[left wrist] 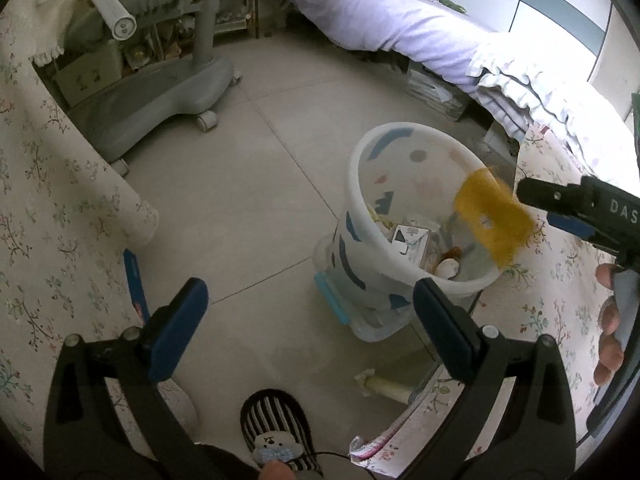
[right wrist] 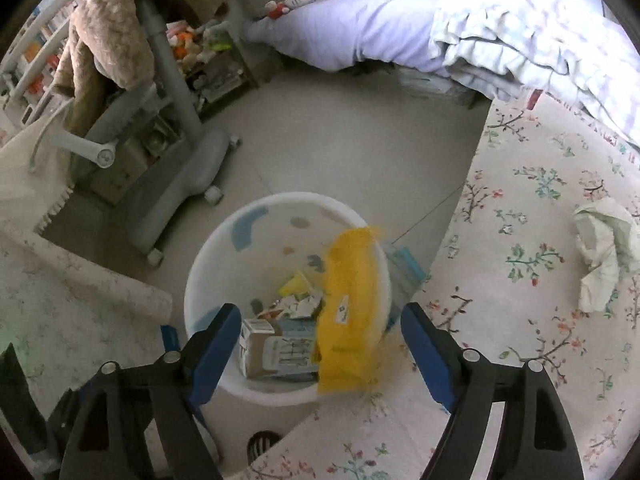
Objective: Collect trash
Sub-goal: 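Move the yellow packet over the wastebasket and open the right tool, then turn both open tools back toward the sponge and blue box on the bed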
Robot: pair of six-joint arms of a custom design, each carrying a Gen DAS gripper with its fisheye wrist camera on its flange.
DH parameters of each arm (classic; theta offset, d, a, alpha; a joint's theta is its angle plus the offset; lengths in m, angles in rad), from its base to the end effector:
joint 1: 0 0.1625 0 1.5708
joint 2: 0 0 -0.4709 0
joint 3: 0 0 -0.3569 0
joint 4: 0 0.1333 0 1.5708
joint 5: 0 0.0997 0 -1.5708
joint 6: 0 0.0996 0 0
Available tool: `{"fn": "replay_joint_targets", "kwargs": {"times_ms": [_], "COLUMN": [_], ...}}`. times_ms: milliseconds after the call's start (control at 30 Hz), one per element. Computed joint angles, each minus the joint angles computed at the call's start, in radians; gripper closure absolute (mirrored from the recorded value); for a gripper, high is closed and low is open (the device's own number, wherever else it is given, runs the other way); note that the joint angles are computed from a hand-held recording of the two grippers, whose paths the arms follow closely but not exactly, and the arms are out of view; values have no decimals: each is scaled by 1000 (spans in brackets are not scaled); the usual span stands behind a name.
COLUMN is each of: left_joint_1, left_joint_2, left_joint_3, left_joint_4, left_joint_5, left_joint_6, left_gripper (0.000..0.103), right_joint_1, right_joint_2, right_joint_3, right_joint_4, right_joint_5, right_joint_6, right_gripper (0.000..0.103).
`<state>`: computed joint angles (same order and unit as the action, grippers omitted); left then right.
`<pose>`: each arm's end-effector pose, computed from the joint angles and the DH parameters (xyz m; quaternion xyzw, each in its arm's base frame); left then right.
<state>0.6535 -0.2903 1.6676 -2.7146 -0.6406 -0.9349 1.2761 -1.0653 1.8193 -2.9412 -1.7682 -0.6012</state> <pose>-0.3492 -0.5359 -0.1339 0.0444 0.8881 -0.2935 0.3509 -0.0730 -0.6321 0.3081 0.1152 -0.9417 0.2314 0.2154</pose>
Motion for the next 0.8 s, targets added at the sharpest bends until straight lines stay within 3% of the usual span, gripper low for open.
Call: {"fn": "replay_joint_targets", "kwargs": {"times_ms": [400, 800], "left_joint_1": [-23, -71], "left_joint_2": [23, 92], "left_joint_3": [-45, -169], "left_joint_4": [14, 60], "left_joint_5": [-12, -37], "left_joint_6": [33, 105], "left_gripper": [1, 1], "right_joint_1": [-63, -196], "right_joint_2": [-102, -242], "right_joint_3": [52, 86], "right_joint_4": [-5, 20], "right_joint_5": [-5, -12], "right_joint_6": [-30, -89], "right_gripper": [17, 17]}}
